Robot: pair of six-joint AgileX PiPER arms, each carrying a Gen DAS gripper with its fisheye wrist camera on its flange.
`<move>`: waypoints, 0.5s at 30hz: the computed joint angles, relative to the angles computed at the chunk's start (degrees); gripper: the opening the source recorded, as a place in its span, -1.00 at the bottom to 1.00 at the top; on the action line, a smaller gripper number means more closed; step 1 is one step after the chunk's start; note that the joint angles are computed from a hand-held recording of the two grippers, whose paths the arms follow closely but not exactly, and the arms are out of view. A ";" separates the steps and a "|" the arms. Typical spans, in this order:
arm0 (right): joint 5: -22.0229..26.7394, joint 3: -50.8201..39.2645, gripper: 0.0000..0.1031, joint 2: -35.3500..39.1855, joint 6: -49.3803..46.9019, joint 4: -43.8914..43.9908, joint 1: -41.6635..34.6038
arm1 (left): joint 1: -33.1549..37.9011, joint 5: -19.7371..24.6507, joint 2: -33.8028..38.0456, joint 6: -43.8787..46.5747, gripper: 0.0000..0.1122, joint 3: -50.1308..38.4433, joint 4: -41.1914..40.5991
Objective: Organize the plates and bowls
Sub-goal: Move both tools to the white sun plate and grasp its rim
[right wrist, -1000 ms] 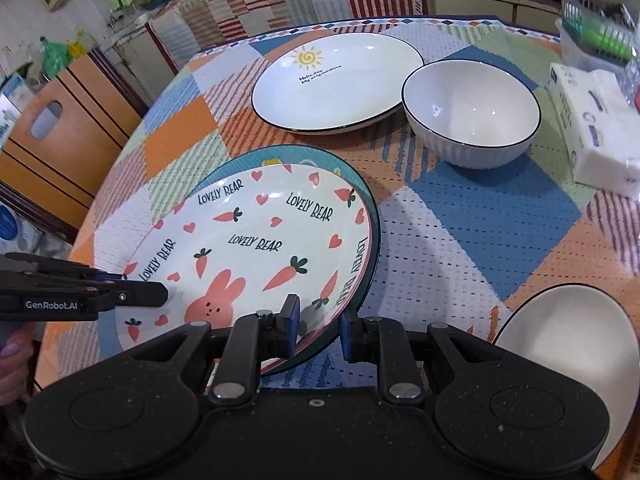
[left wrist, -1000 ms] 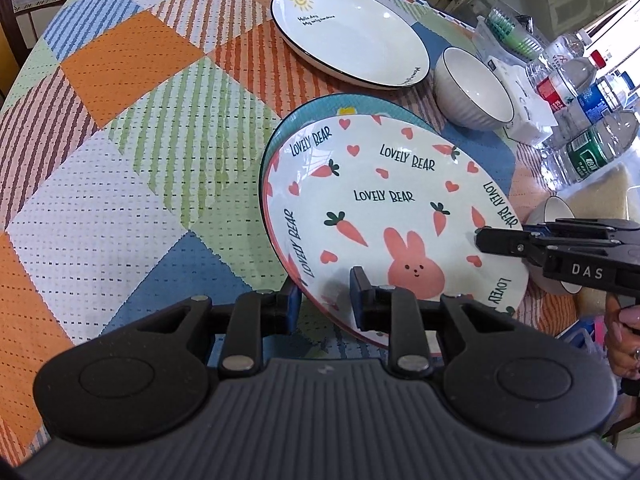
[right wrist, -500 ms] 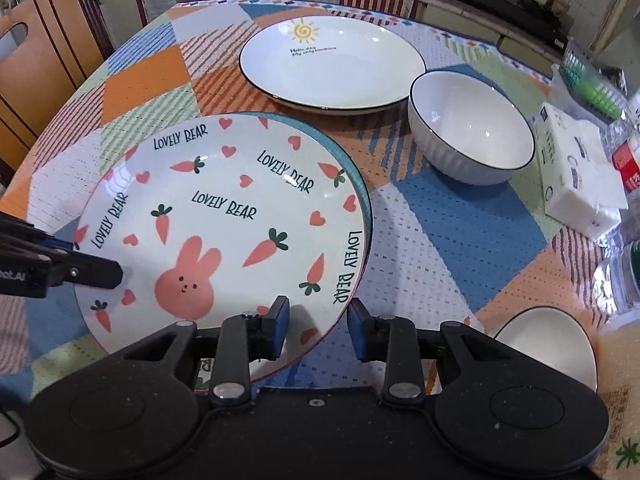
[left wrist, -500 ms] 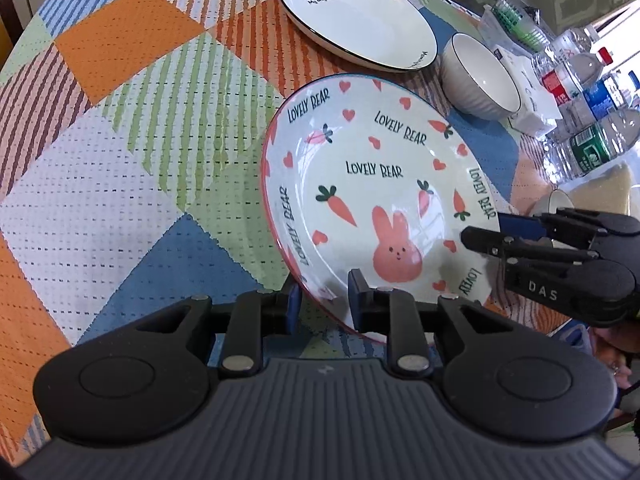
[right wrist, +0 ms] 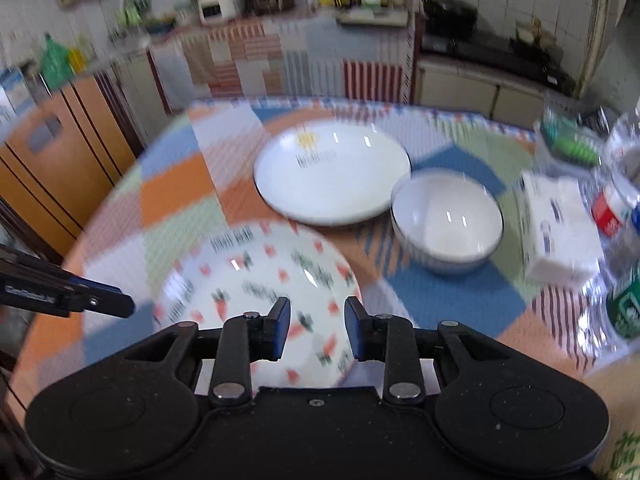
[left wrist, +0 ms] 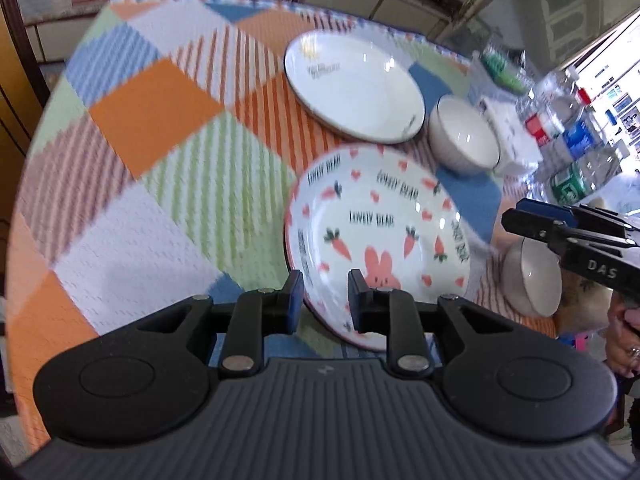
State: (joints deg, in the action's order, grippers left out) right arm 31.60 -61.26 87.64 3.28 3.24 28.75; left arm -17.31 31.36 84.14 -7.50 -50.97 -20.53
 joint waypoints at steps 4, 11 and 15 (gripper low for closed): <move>2.45 -4.09 -0.19 -0.78 -0.23 2.06 0.02 | 1.18 3.15 -2.08 -0.86 -0.61 -4.35 4.92; 5.52 -10.32 0.29 0.70 -5.11 8.46 -0.40 | 4.25 4.39 -1.92 4.45 -0.47 -10.88 3.73; 3.39 -11.24 0.35 5.13 -11.21 19.51 -3.37 | 5.22 0.81 1.07 5.59 -0.20 -13.06 3.64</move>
